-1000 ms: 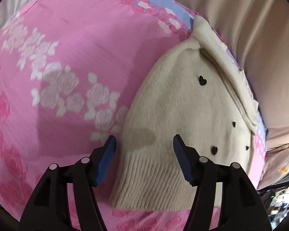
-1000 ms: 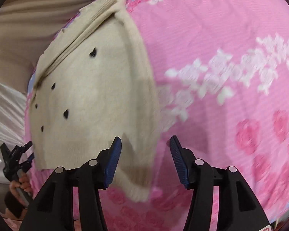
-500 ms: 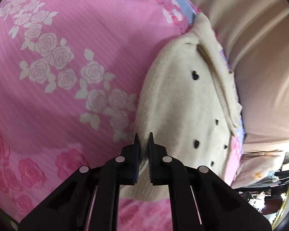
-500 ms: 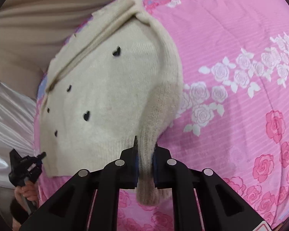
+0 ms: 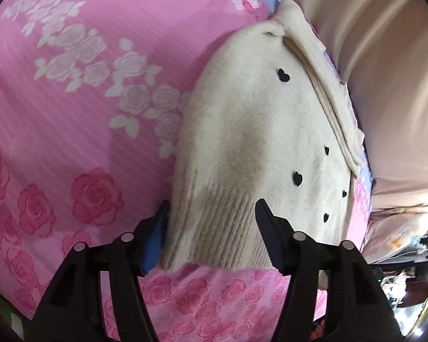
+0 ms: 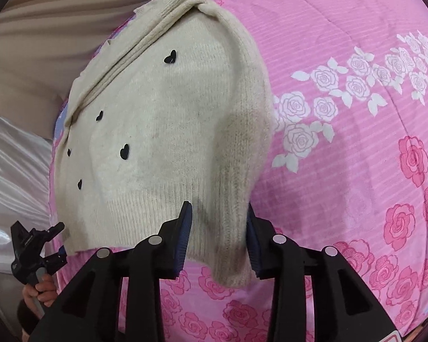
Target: Fold small clothes
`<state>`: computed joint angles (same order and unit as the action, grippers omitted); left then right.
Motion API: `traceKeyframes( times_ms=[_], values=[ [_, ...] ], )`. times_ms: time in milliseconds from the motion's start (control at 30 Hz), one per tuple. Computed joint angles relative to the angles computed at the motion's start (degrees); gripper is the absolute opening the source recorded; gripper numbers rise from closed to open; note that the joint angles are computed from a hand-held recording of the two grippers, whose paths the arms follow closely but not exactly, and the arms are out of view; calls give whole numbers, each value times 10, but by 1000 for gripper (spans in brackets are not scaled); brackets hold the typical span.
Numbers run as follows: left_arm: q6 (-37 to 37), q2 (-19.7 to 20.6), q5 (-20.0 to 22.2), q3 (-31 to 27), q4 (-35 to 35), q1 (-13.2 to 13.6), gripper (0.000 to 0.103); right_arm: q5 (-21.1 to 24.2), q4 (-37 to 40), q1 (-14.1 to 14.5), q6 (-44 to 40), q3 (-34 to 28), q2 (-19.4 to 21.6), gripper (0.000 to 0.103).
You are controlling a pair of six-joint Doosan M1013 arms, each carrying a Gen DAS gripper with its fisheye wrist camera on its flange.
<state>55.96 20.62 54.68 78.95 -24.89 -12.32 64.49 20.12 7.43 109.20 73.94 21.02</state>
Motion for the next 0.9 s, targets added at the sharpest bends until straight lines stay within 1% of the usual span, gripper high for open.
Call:
traceKeyframes(
  times_ms=[33,67,133,200,267,367,433,500,567,633,700,733,767,800,833,867,900],
  values=[
    [19,5,0,-2,-28,4,11,3,9,-2,-4,0,1,18],
    [31,10,6,-2,-66,11,8,2,18,-5,-2,0,1,11],
    [18,7,0,2,-83,15,7,-20,31,-10,-5,7,-10,11],
    [24,-3,0,2,-79,16,7,-36,38,-16,-20,13,-27,10],
    [35,-16,6,2,-73,16,6,-37,38,-22,-30,17,-41,9],
    [51,-37,14,12,-99,20,6,-32,34,-33,-39,26,-63,9],
    [58,-47,28,17,-107,18,6,-23,24,-39,-39,33,-76,9],
    [58,-57,49,22,-107,12,6,-6,22,-45,-39,45,-87,9],
    [47,-68,74,35,-110,8,6,25,16,-49,-46,60,-100,9],
    [37,-78,113,45,-104,0,6,66,6,-49,-53,75,-111,9],
    [28,-90,155,53,-96,-10,6,100,18,-57,-57,97,-128,9],
    [22,-94,166,53,-93,-12,6,106,28,-62,-58,106,-137,9],
    [13,-101,169,52,-87,-13,6,107,43,-68,-58,111,-144,9],
    [9,-104,167,48,-82,-13,6,98,65,-75,-61,112,-152,9],
    [1,-107,156,38,-73,-12,6,84,78,-79,-65,109,-155,9],
    [-3,-109,138,30,-73,-11,6,62,93,-83,-71,99,-155,9],
    [-2,-106,108,14,-74,-9,6,37,107,-85,-77,87,-151,9]
  ],
)
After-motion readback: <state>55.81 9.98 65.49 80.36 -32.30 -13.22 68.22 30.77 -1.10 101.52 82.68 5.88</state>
